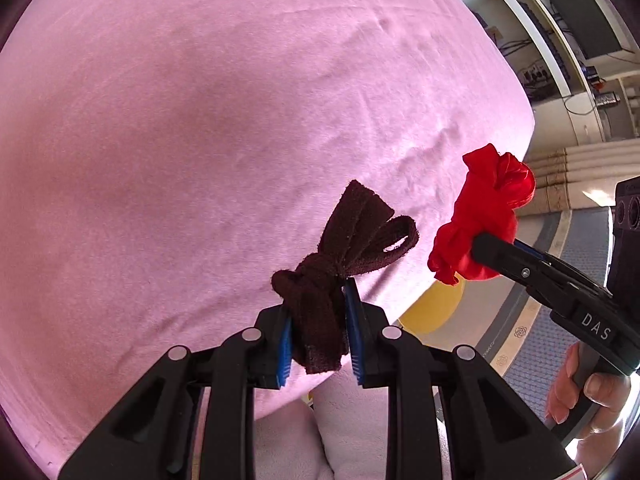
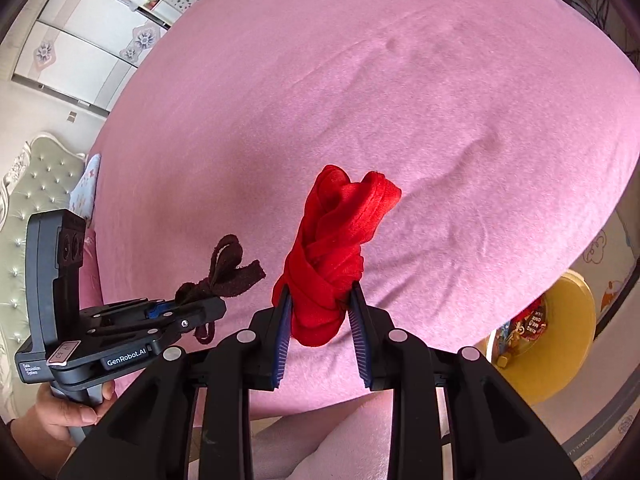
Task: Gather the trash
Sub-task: 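Carry the red sock and dark brown ribbon with both tools over the yellow bucket, then open both tools to drop the ribbon and red sock into the bucket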
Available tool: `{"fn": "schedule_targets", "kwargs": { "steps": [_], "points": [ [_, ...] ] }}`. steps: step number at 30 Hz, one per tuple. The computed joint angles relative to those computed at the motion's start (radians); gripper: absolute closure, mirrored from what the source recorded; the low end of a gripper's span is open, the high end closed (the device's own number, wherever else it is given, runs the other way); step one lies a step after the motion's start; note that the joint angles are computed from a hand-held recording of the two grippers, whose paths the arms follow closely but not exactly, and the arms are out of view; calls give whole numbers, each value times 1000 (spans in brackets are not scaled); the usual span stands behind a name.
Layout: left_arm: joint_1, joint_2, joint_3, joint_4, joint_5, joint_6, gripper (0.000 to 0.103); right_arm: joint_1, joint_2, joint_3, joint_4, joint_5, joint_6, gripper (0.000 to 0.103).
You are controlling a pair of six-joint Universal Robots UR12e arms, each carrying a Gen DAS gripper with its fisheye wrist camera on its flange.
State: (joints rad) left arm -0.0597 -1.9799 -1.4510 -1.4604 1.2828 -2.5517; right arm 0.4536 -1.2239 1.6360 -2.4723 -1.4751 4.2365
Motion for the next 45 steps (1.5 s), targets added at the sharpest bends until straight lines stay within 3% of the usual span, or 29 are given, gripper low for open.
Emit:
{"fn": "schedule_targets", "kwargs": {
  "steps": [12,20,23,29,31,32,34,35,36,45],
  "points": [
    [-173,69,-72,-33,-21,52,80,-31,-267,314,-16,-87,164,76],
    [-301,54,-86,-53,-2,57,80,-59,-418,486,24,-90,256,76],
    [-341,43,-93,-57,15,58,80,-61,-448,530,44,-72,277,75],
    [-397,23,-111,-52,57,54,80,-60,-474,614,-21,-27,345,74],
    [-407,16,-115,-49,70,49,80,-60,-473,632,-37,-8,352,69],
    [-412,11,-117,-48,71,43,78,-65,-473,643,-39,5,353,66],
    [-416,-3,-111,-69,77,28,64,-67,-471,656,-37,15,367,66],
    [-419,-10,-105,-84,90,19,39,-67,-473,664,-43,16,376,65],
    [-420,-12,-108,-76,107,7,27,-66,-475,674,-52,17,387,65],
    [-437,-11,-130,-35,155,19,28,-71,-508,706,-38,19,417,65]
  ]
}}
